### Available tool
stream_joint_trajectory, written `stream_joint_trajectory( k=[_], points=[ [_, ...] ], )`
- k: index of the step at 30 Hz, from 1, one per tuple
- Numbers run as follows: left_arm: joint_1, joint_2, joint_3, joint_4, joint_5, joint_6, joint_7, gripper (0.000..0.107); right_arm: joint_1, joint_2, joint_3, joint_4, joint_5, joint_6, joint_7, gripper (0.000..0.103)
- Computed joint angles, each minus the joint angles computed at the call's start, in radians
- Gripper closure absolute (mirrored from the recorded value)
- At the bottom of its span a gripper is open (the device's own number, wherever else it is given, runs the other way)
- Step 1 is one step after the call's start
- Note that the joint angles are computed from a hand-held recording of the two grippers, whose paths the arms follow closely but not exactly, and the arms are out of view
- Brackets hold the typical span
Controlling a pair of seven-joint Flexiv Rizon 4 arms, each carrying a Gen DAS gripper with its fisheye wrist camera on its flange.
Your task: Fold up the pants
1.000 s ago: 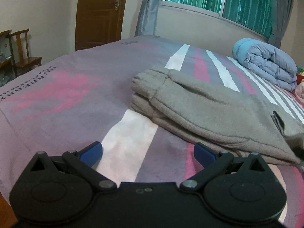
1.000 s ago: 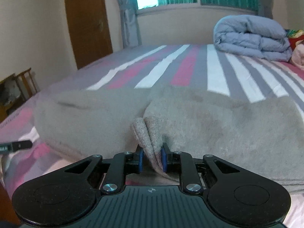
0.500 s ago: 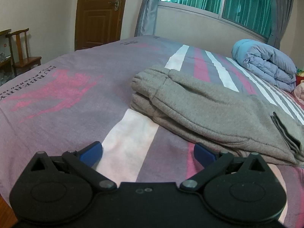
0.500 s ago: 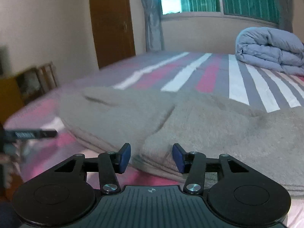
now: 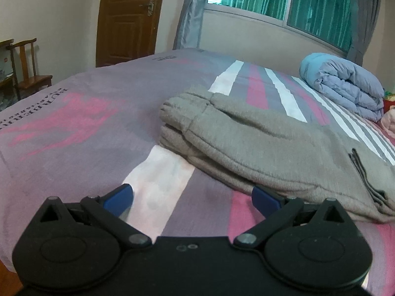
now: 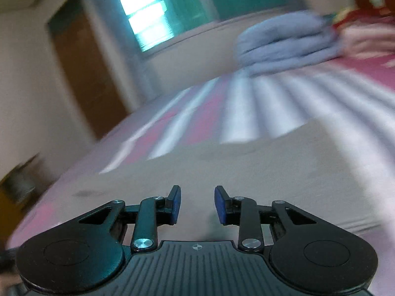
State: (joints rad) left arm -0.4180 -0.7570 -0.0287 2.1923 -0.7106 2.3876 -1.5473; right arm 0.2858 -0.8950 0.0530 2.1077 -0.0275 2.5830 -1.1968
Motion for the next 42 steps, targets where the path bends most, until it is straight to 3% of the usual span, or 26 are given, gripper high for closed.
stream_joint_trajectory(
  k=[2, 4, 6, 10, 11, 14, 17, 22, 24, 26, 29, 33, 35, 36, 40, 42],
  points=[
    [-0.003, -0.008, -0.001, -0.022, -0.011, -0.006, 0.003, 0.010, 0.021, 0.003, -0.051, -0.002, 0.117, -0.026, -0.026, 0.071],
    [-0.006, -0.014, -0.002, -0.045, -0.021, -0.017, 0.008, 0.010, 0.021, -0.003, -0.085, -0.016, 0.180, -0.115, -0.049, 0.071],
    [-0.013, -0.018, 0.002, -0.065, -0.038, -0.032, 0.026, 0.010, -0.070, -0.004, -0.062, -0.021, 0.046, -0.235, -0.009, 0.072],
    [-0.015, -0.020, 0.009, -0.083, -0.044, -0.036, 0.051, 0.010, -0.133, -0.019, -0.039, -0.054, -0.009, -0.131, -0.011, 0.072],
    [-0.016, -0.022, 0.010, -0.087, -0.047, -0.034, 0.056, 0.010, -0.139, -0.019, -0.047, -0.086, -0.016, -0.152, -0.001, 0.072],
    [-0.017, -0.032, 0.012, -0.114, -0.076, -0.044, 0.075, 0.010, -0.140, -0.036, -0.076, -0.184, -0.027, -0.245, 0.016, 0.072],
    [-0.012, -0.037, 0.012, -0.140, -0.102, -0.066, 0.089, 0.010, -0.167, -0.053, -0.084, -0.269, -0.096, -0.475, 0.070, 0.072],
    [-0.003, -0.055, 0.016, -0.190, -0.125, -0.083, 0.116, 0.010, -0.169, -0.075, -0.077, -0.274, -0.051, -0.315, 0.032, 0.072],
    [0.000, -0.062, 0.017, -0.214, -0.132, -0.112, 0.138, 0.010, -0.178, -0.080, -0.075, -0.293, -0.080, -0.350, 0.037, 0.072],
    [0.000, -0.068, 0.018, -0.230, -0.138, -0.135, 0.151, 0.010, -0.153, -0.081, -0.103, -0.315, -0.078, -0.457, 0.040, 0.072],
    [-0.005, -0.075, 0.026, -0.241, -0.142, -0.154, 0.161, 0.010, -0.136, -0.073, -0.113, -0.306, -0.056, -0.450, 0.030, 0.072],
    [-0.005, -0.079, 0.024, -0.234, -0.136, -0.154, 0.141, 0.010, -0.130, -0.085, -0.110, -0.272, -0.027, -0.297, -0.019, 0.072],
    [0.004, -0.072, 0.015, -0.221, -0.126, -0.154, 0.114, 0.010, -0.143, -0.082, -0.113, -0.292, -0.080, -0.432, 0.002, 0.072],
    [0.014, -0.065, 0.008, -0.210, -0.109, -0.151, 0.094, 0.010, -0.177, -0.075, -0.078, -0.286, -0.094, -0.449, 0.004, 0.072],
    [0.112, -0.036, -0.050, -0.151, 0.046, -0.135, -0.058, 0.010, -0.221, -0.056, -0.033, -0.193, -0.085, -0.249, 0.002, 0.071],
    [0.195, -0.027, -0.102, -0.116, 0.179, -0.113, -0.179, 0.011, -0.215, -0.049, -0.034, -0.126, -0.063, -0.133, -0.015, 0.054]
  ],
)
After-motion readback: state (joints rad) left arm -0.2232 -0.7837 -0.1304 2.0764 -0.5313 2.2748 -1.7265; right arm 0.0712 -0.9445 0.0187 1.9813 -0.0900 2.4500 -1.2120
